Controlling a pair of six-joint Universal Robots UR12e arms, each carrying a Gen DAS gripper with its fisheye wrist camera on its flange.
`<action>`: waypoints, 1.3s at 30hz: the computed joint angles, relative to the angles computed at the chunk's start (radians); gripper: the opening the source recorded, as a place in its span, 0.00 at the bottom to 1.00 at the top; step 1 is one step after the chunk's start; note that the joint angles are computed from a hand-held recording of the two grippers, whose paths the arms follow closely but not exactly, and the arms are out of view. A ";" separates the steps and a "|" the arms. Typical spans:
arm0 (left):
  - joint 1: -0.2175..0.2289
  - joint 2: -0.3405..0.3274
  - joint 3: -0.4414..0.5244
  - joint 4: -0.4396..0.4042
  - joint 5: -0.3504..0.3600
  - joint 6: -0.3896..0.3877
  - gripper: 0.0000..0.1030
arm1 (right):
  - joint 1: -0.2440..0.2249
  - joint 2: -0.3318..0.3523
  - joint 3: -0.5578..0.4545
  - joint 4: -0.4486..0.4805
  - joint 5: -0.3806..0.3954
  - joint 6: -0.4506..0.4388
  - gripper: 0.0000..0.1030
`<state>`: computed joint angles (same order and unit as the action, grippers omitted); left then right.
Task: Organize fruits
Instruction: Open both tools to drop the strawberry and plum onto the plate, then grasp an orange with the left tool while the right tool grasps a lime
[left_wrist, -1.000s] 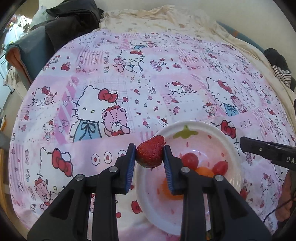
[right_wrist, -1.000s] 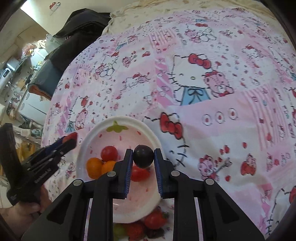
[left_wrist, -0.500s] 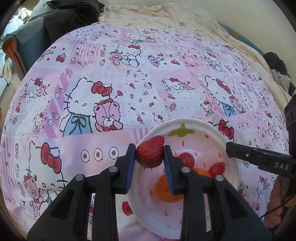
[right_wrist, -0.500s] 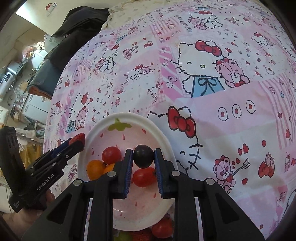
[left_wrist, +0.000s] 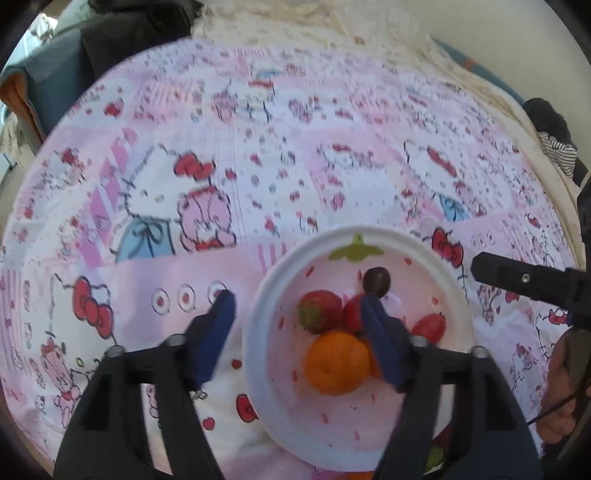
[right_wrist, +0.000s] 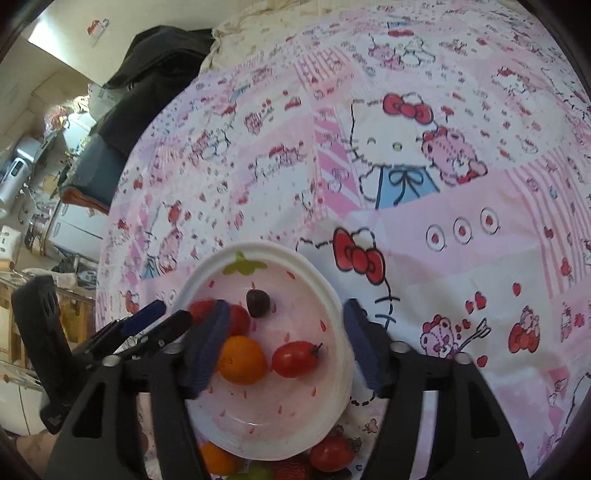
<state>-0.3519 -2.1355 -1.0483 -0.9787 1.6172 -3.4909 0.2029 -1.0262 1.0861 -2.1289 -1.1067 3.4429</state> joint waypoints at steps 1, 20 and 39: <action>0.000 -0.001 0.004 -0.001 0.002 0.004 0.71 | -0.002 -0.003 0.003 -0.009 0.001 0.006 0.70; 0.001 0.103 -0.089 0.088 0.124 -0.088 0.72 | -0.009 -0.090 0.073 -0.077 -0.059 0.043 0.77; -0.039 0.180 -0.209 -0.051 -0.043 -0.113 0.71 | -0.016 -0.258 0.289 -0.043 -0.059 0.135 0.77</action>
<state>-0.3908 -1.9554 -1.2571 -1.0293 1.5743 -3.6043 0.1874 -1.2846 1.3748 -2.1724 -1.1658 3.5783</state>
